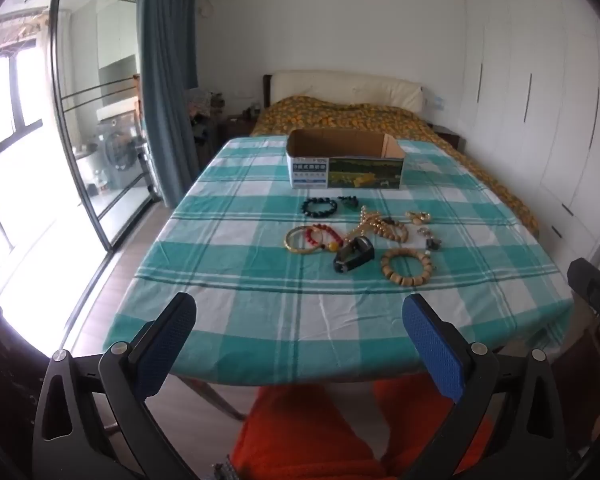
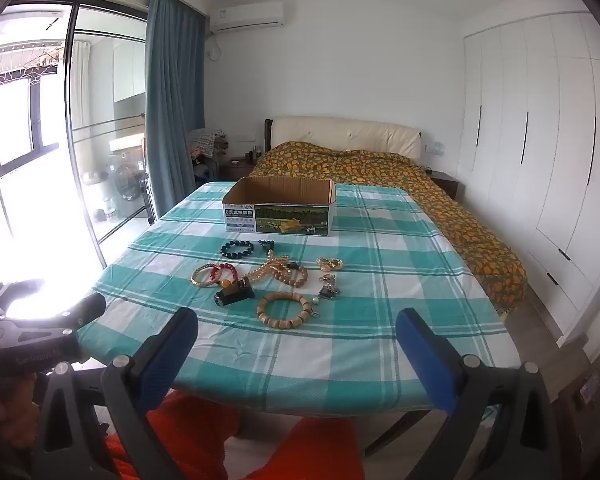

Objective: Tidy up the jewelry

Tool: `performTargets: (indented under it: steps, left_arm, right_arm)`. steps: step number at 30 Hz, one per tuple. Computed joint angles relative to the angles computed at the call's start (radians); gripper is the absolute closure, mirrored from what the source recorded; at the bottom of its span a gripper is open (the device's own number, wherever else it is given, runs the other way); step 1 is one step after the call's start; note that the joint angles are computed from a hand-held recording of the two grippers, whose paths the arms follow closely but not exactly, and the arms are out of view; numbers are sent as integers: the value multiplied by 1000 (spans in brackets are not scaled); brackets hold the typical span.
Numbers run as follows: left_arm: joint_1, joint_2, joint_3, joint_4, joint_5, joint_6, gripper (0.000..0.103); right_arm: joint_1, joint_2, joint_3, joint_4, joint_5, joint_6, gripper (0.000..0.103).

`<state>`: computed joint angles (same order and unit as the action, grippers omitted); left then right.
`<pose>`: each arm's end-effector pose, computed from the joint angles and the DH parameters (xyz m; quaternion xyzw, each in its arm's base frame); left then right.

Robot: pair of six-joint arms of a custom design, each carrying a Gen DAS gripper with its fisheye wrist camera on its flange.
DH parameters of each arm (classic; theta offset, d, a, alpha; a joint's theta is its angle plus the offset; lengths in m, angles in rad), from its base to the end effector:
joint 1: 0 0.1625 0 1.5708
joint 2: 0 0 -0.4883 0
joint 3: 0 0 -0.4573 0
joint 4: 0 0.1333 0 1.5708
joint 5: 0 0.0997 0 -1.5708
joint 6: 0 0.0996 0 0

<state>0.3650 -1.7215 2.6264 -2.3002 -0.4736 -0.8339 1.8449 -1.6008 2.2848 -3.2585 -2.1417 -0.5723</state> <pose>-0.2005 -0.3142 0.2235 0.2021 0.8269 -0.4035 0.3357 0.2021 -0.4252 0.4007 0.2220 -0.8226 0.4198 0.3127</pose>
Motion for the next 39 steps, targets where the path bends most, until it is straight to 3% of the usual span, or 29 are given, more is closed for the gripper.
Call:
performTargets:
  steps: [12,39]
  left_arm:
    - [8,-7,9,-41,-14,39,0]
    - [7,-2,3,-6,-11,20,0]
  right_arm:
    - [-4,6,-9,7,8,4,2]
    - [-10,-3,-3,25,14,15,2]
